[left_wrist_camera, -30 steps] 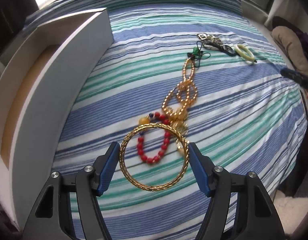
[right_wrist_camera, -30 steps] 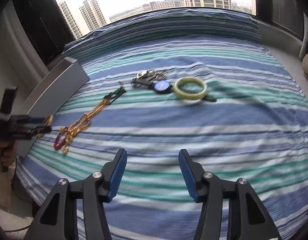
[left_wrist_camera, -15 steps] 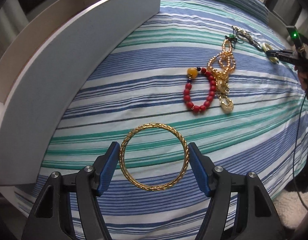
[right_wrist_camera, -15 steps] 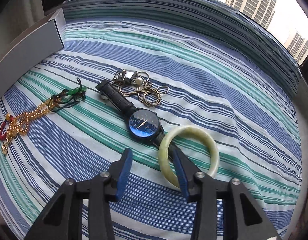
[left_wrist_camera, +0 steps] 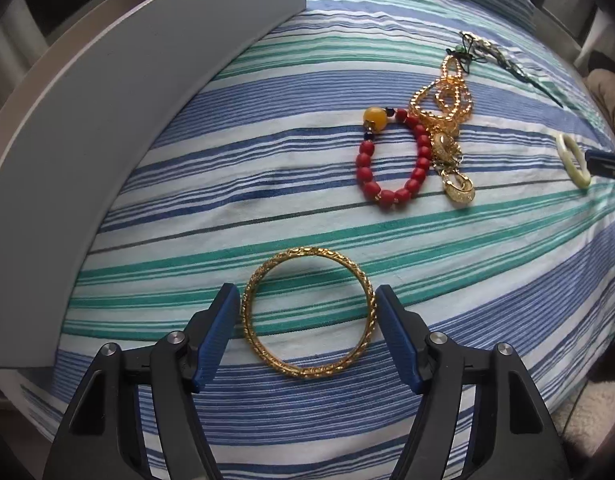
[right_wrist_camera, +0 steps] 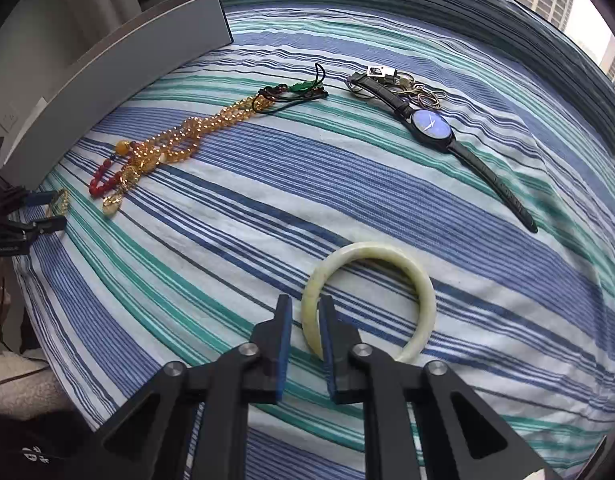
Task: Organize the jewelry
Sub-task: 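Grasp the gold bangle with the left tool while the right tool grasps the jade bangle, then carry both bangles into the white box and release them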
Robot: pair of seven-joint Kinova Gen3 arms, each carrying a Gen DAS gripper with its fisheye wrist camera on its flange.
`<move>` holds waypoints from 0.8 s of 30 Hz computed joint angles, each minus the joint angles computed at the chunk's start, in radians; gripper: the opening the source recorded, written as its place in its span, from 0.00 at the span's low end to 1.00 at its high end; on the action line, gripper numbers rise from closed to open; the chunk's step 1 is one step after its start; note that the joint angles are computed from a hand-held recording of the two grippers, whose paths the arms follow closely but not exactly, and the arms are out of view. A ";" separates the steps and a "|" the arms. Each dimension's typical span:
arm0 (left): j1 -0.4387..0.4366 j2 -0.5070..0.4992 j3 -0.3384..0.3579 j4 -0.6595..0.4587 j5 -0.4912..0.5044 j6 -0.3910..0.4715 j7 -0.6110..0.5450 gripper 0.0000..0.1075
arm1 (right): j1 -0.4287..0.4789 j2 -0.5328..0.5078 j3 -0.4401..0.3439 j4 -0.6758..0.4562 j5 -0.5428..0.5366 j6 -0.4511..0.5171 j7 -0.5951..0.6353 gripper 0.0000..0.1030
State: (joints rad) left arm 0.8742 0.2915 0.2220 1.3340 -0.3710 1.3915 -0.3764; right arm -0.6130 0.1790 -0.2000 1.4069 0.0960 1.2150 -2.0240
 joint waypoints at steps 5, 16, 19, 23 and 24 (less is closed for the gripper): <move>-0.031 -0.128 0.011 0.092 0.007 -0.085 0.046 0.82 | 0.072 -0.086 0.021 0.016 -0.057 -0.036 -0.059 0.40; -0.049 -0.093 0.090 0.074 0.010 -0.050 -0.088 0.88 | 0.006 0.006 -0.014 -0.016 0.036 0.067 0.035 0.40; -0.032 -0.038 0.062 0.048 0.011 -0.042 -0.098 0.88 | -0.017 0.046 -0.006 -0.022 0.065 0.078 0.055 0.41; -0.009 -0.017 0.032 0.038 0.004 -0.044 -0.075 0.75 | -0.029 0.052 -0.004 -0.007 0.073 0.052 0.110 0.41; 0.006 -0.023 0.016 0.046 -0.008 -0.051 -0.051 0.64 | -0.033 0.053 -0.003 -0.010 0.073 0.056 0.118 0.34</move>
